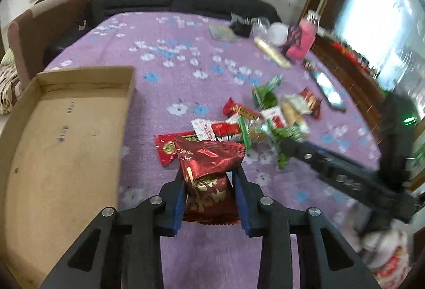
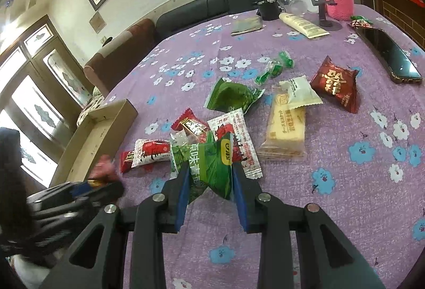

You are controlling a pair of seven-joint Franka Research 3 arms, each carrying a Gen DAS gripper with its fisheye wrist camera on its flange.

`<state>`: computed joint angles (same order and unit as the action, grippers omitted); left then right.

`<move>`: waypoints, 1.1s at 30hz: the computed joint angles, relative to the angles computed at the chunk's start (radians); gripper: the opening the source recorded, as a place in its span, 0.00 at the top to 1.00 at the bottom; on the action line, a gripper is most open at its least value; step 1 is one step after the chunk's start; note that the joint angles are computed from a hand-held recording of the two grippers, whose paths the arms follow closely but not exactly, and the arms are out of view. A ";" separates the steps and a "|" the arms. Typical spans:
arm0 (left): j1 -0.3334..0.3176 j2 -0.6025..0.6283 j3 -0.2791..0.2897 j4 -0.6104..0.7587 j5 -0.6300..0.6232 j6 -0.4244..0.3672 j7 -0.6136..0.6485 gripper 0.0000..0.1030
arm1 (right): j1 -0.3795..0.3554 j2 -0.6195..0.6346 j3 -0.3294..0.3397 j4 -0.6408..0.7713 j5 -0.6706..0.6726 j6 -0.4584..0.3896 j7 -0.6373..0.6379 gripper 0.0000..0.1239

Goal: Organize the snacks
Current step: 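Carry both packets into the cardboard tray and open both tools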

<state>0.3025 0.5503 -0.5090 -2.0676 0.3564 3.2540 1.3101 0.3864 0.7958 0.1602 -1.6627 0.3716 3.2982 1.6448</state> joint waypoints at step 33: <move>0.007 -0.146 0.356 -0.213 0.071 0.166 -0.266 0.65 | 0.277 0.339 -0.027 0.787 -0.142 -0.608 -0.052 0.75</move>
